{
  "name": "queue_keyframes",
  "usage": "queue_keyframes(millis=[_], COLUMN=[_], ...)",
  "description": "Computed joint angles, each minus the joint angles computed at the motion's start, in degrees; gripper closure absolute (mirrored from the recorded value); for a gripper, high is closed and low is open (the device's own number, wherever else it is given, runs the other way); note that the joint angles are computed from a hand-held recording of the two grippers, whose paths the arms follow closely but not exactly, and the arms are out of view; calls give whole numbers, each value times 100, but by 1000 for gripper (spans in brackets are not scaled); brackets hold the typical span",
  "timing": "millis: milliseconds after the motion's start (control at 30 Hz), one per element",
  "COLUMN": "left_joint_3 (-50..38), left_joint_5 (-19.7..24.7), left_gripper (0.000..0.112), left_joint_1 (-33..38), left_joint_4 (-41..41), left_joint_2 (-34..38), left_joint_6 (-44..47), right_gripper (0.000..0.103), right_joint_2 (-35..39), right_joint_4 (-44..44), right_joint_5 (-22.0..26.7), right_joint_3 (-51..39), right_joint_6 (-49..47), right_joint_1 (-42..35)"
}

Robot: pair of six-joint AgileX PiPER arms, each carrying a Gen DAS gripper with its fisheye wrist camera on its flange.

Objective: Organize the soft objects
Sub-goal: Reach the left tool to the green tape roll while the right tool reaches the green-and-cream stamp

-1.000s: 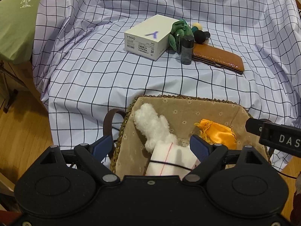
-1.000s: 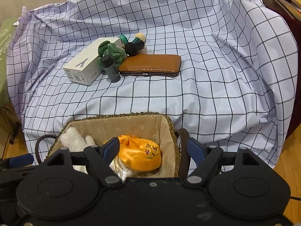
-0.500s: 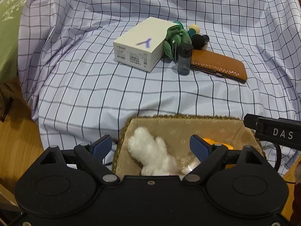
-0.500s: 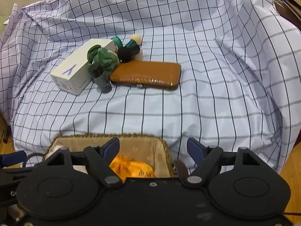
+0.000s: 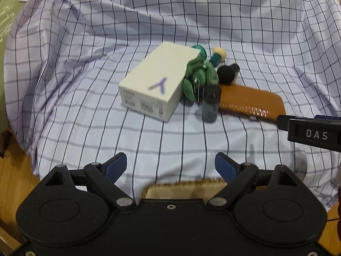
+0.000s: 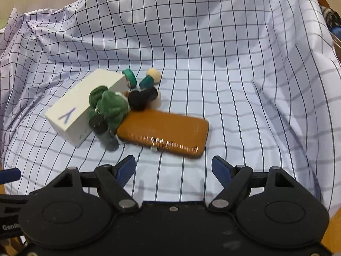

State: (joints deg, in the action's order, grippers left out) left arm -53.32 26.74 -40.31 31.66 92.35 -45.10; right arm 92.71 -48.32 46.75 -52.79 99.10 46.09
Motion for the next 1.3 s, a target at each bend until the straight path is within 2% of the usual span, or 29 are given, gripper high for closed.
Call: queue_keyframes(millis=[167,333,533,700,867,1133,1300], left_joint_3=[-554,-1424,-2733,-4177,-5728,-7625,-9046], left_joint_5=[-31,98,401,868,1534,2376,3072], left_gripper=[26,26,26,26,26,26,26], left_joint_1=[214,494,673,798,813,833,802], left_joint_4=[-429,-1186,-1280,-1567,-1556,-1807,-1858], left_joint_2=[347,878,1769,2683,3670,4807,5586], left_joint_6=[707,1705,2068,2459,2601,2937,3110], right_gripper=[25,25,24,24,24,24,24], right_joint_2=[286,503,800,993,1124,1260,1312], right_joint_4=[-147,-332,-510,-582,-639,-667,-652], right_joint_5=[-152,-275,-528,-733,-913,-1096,-1190], right_joint_3=[-290,-533,-811,-953,-1003,-1023,-1057], right_joint_6=[-416,-696,-951,-1094,-1128,-1147,-1224], right_joint_1=[-410,-752,-1166,-1373,-1504,-1696,-1806])
